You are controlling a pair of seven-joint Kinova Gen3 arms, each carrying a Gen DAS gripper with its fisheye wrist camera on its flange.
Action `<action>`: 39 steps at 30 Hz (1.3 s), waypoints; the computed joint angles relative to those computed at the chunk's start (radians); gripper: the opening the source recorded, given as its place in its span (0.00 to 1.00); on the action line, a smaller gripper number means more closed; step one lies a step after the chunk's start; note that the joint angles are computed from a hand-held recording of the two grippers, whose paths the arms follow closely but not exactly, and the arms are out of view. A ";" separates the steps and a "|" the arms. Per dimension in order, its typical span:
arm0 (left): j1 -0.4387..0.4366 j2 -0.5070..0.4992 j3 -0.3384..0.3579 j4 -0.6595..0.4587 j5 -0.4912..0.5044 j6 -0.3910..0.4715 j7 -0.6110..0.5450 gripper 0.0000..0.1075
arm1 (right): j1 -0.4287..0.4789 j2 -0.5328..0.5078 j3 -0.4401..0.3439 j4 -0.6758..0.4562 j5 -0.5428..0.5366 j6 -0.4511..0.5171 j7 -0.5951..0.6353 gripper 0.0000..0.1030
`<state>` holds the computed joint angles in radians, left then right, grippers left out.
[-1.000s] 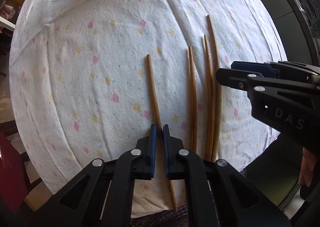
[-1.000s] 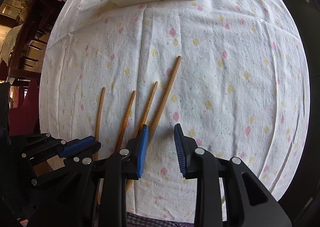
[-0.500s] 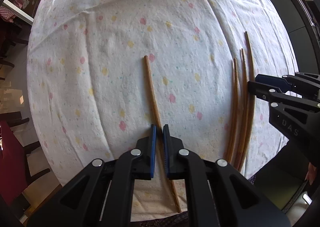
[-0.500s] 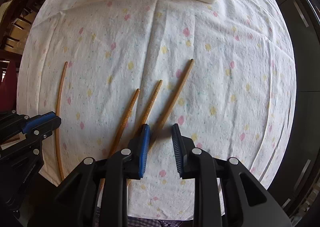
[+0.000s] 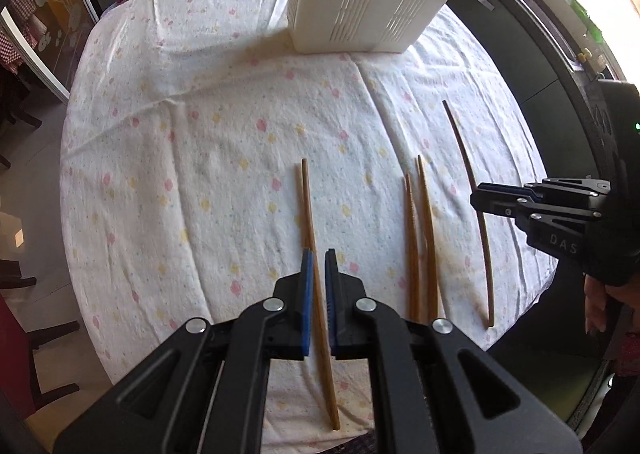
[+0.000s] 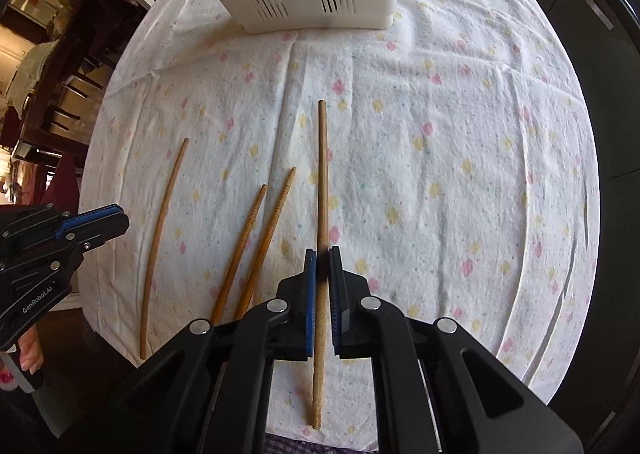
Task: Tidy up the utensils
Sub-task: 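Lift both chopsticks over the caddy and drop them in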
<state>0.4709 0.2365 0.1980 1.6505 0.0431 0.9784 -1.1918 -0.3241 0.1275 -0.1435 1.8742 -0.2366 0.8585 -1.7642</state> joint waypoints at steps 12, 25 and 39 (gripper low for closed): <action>0.032 0.033 0.003 -0.108 -0.009 0.065 0.073 0.05 | 0.152 -0.054 -0.071 0.041 -0.082 -0.058 0.082 0.07; 0.062 -0.101 0.015 -0.224 -0.146 -0.059 0.145 0.05 | 0.067 -0.358 0.173 0.100 -0.342 -0.266 0.342 0.07; 0.071 -0.083 0.043 -0.114 -0.134 -0.009 0.168 0.06 | 0.234 -0.218 -0.076 -0.183 0.056 -0.521 -0.023 0.07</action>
<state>0.5419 0.1540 0.2411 1.5364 -0.0911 0.9691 -1.0239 -0.0902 -0.0905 -0.2199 1.6909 -0.1806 0.3372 -1.7874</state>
